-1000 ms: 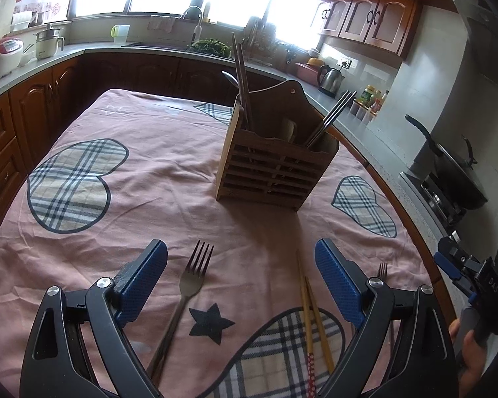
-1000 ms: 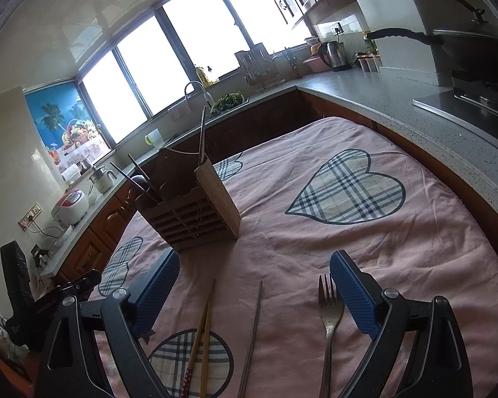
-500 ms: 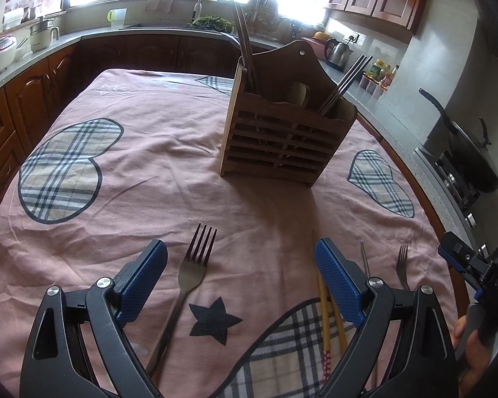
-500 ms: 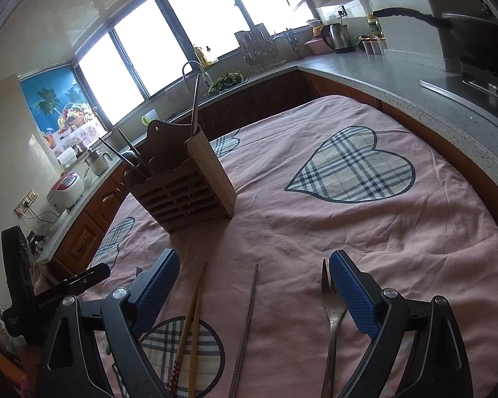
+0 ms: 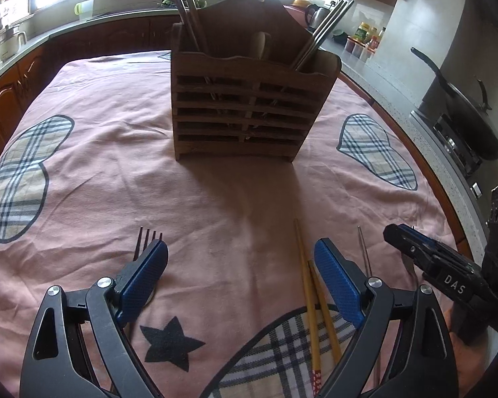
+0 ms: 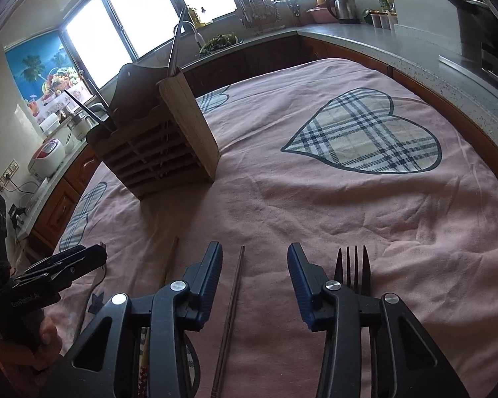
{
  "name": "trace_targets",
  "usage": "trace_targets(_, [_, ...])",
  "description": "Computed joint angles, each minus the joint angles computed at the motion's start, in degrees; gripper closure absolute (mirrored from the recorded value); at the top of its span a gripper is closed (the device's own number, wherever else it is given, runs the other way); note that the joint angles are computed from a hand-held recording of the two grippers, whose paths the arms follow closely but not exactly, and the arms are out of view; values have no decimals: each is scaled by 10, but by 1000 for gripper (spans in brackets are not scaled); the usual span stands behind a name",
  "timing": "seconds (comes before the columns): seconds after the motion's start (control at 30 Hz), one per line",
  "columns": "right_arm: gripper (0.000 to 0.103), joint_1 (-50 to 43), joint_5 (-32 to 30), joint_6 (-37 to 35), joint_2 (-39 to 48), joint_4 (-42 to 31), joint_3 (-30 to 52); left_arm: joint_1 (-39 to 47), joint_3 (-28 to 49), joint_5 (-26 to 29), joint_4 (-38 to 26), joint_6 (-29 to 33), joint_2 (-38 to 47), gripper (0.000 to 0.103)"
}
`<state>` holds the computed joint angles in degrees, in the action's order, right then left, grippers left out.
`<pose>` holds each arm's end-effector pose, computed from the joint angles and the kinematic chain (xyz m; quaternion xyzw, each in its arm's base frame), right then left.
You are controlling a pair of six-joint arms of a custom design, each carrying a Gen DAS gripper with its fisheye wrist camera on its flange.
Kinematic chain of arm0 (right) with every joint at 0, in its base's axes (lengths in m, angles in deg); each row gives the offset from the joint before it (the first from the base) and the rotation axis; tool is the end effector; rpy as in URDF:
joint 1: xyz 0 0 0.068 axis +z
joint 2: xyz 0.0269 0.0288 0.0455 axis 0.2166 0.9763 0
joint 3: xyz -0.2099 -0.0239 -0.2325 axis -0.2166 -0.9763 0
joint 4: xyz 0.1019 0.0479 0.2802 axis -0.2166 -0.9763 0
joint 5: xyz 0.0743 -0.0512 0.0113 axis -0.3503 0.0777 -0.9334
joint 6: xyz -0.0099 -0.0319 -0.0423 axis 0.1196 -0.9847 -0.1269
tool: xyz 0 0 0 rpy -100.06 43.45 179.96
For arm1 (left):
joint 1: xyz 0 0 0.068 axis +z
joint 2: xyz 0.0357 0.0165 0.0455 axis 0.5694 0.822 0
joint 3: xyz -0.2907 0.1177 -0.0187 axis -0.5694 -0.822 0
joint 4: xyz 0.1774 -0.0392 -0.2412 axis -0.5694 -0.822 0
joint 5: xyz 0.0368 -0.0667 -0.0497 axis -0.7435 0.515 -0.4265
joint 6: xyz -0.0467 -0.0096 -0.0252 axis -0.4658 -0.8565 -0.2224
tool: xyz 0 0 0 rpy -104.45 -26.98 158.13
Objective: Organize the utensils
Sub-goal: 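Grasp a wooden chopstick with the left gripper while the right gripper grasps a metal chopstick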
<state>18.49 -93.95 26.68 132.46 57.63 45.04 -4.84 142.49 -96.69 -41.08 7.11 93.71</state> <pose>0.3311 0.0497 0.2590 -0.1167 0.9158 0.2189 0.3159 0.2947 -0.2268 0.2976 -0.1091 0.9381 -0.0631 0.3226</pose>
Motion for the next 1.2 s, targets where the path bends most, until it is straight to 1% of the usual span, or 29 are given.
trace_targets(0.07, [63, 8, 1, -7, 18, -11, 9, 8, 16, 16, -5, 13, 20, 15])
trace_targets(0.17, [70, 24, 17, -23, 38, -21, 17, 16, 41, 35, -13, 33, 48, 20])
trace_targets(0.2, [72, 29, 23, -28, 45, -25, 21, 18, 49, 40, -14, 40, 56, 20])
trace_targets(0.33, [74, 48, 53, -59, 53, -32, 27, 29, 80, 69, -20, 67, 94, 20])
trace_targets(0.37, [81, 51, 63, -67, 53, -36, 29, 29, 86, 73, -21, 73, 103, 24])
trace_targets(0.4, [89, 53, 71, -74, 53, -38, 30, 29, 93, 75, -23, 80, 113, 32])
trace_targets(0.43, [92, 51, 73, -79, 54, -41, 33, 30, 100, 79, -27, 83, 122, 36])
trace_targets(0.47, [96, 46, 68, -82, 56, -45, 35, 27, 102, 70, -27, 86, 127, 40])
trace_targets(0.57, [96, 29, 46, -83, 60, -54, 40, 21, 110, 56, -30, 99, 136, 40])
trace_targets(0.63, [96, 25, 41, -81, 60, -54, 39, 16, 115, 43, -34, 107, 141, 49])
trace_targets(0.67, [97, 24, 40, -79, 60, -53, 39, 12, 119, 34, -37, 115, 144, 59])
trace_targets(0.7, [97, 24, 37, -76, 60, -52, 39, 10, 124, 27, -41, 123, 147, 71])
trace_targets(0.73, [97, 23, 35, -74, 61, -52, 40, 9, 126, 24, -44, 130, 148, 77])
trace_targets(0.77, [98, 23, 33, -72, 61, -52, 40, 10, 126, 28, -44, 134, 147, 89])
trace_targets(0.83, [100, 22, 29, -69, 59, -51, 41, 15, 119, 42, -40, 133, 139, 91])
trace_targets(0.87, [103, 21, 27, -68, 57, -52, 41, 19, 113, 51, -37, 130, 133, 93])
trace_targets(0.97, [103, 17, 16, -67, 47, -56, 40, 25, 88, 69, -25, 112, 106, 98])
trace_targets(1.03, [103, 16, 14, -69, 38, -58, 38, 22, 69, 71, -17, 101, 87, 99])
trace_targets(1.1, [102, 15, 19, -69, 36, -63, 41, 21, 55, 70, -14, 92, 69, 99])
trace_targets(1.13, [98, 14, 15, -68, 40, -71, 45, 20, 49, 67, -14, 87, 61, 99])
trace_targets(1.2, [95, 13, 5, -63, 40, -76, 45, 17, 38, 60, -13, 79, 46, 99])
